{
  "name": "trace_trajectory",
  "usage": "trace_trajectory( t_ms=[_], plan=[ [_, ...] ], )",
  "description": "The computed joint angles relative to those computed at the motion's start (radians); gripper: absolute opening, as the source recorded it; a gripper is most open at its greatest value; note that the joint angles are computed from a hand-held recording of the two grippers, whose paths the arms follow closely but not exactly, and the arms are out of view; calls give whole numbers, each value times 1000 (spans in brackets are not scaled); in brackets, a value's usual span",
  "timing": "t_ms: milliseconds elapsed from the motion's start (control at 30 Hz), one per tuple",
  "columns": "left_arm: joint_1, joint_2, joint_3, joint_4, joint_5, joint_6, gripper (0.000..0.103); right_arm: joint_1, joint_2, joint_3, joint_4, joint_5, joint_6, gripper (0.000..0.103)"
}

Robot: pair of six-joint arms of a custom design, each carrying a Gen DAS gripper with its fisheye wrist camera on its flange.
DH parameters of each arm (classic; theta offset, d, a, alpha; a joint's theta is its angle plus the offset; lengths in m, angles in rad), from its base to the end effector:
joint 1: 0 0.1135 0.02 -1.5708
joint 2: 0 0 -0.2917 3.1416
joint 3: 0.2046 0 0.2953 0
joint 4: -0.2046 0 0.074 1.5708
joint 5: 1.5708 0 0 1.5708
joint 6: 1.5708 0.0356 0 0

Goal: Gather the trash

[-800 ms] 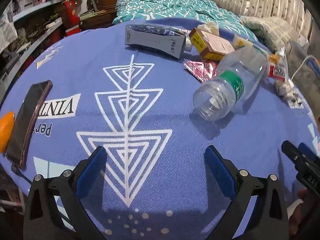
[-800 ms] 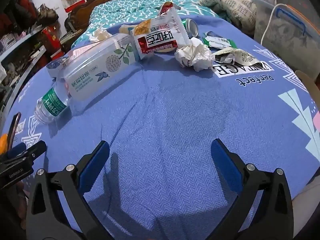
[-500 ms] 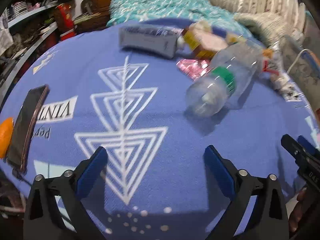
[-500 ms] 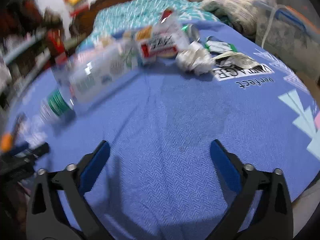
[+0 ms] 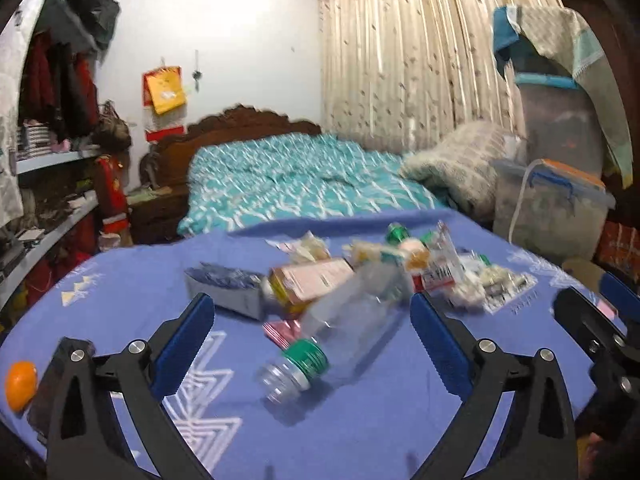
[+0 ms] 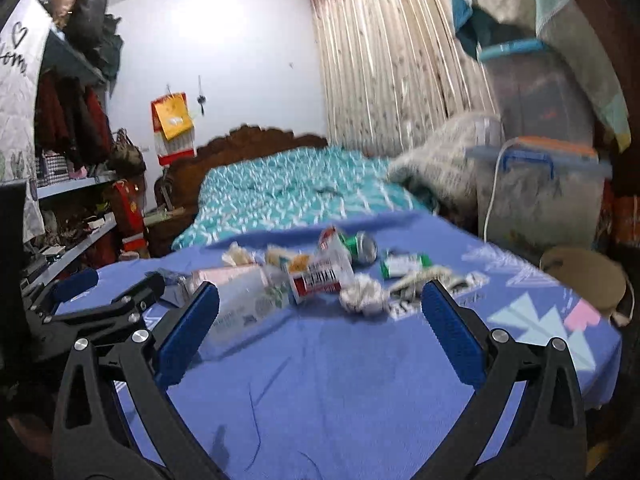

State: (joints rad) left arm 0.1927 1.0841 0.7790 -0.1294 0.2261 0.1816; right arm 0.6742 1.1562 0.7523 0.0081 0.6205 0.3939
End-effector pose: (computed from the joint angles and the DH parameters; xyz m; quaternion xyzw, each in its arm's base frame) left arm 0.2724 0.0450 0.2959 0.0561 0.8378 0.0060 0.5430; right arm 0.2371 0.1630 0.2823 0.0568 0.8085 0.0499 0.5837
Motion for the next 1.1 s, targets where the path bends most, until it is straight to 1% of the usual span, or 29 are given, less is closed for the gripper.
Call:
trace_trajectory(
  t_ms=[133,267,300,600,633,767,1100],
  plan=[
    [-1,27,5,-9,-10,-27,94,-24,11,-4,-29,-46,52,100],
    [14,44,17,-25,-15,-28,94,-37,37,4,-37,-81,58,100],
    [22,46,24,-39,-4,-27,94,-34,41,7,-38,-82,57,100],
    [-7,68,33,-94,0,39,94,-55,68,19,-79,-127,97,100],
    [-12,72,37,-104,1,48,94,-55,68,19,-81,-129,100,100],
    [-21,91,56,-149,15,77,88,-57,74,26,-85,-132,97,100],
    [-50,81,57,-202,38,137,88,-65,41,12,-93,-123,106,100]
  ],
)
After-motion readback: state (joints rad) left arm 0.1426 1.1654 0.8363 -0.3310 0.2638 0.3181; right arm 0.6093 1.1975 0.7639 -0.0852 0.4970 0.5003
